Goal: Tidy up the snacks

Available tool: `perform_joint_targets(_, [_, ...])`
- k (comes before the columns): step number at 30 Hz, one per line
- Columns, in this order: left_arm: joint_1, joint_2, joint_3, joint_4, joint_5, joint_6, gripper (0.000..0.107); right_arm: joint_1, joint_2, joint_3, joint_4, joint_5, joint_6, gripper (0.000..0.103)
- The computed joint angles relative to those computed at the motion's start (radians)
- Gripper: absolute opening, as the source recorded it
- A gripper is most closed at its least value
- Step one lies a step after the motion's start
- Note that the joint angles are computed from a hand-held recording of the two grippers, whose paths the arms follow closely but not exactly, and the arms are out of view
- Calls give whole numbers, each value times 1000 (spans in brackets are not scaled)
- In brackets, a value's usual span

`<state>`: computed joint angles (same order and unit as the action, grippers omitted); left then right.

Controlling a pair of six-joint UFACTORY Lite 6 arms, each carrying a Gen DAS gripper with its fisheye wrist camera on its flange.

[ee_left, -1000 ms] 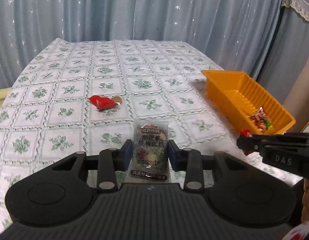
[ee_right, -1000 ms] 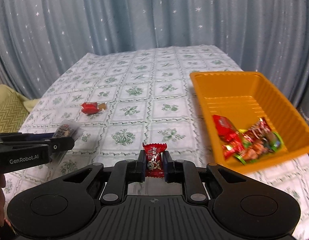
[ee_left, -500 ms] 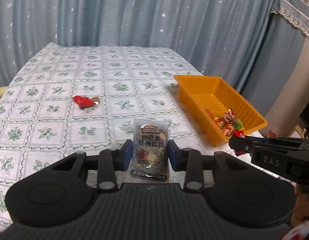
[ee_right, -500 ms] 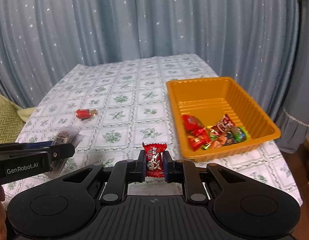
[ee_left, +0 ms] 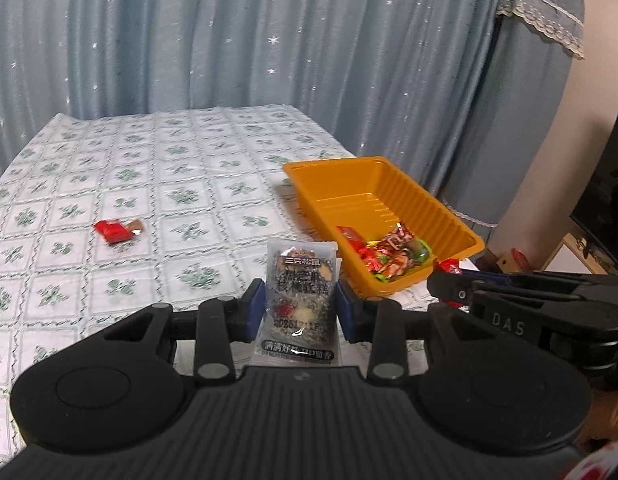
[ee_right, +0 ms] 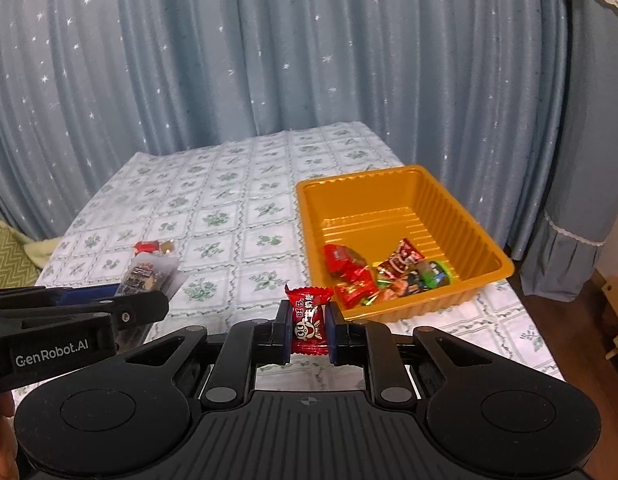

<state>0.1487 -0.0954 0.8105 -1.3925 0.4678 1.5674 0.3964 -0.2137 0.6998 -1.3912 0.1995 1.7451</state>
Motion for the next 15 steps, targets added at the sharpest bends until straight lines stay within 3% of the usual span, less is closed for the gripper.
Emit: perform_joint_targets(15, [-126,43,67,10,-39,-61,34,-106,-53,-33,58,-29,-87,17])
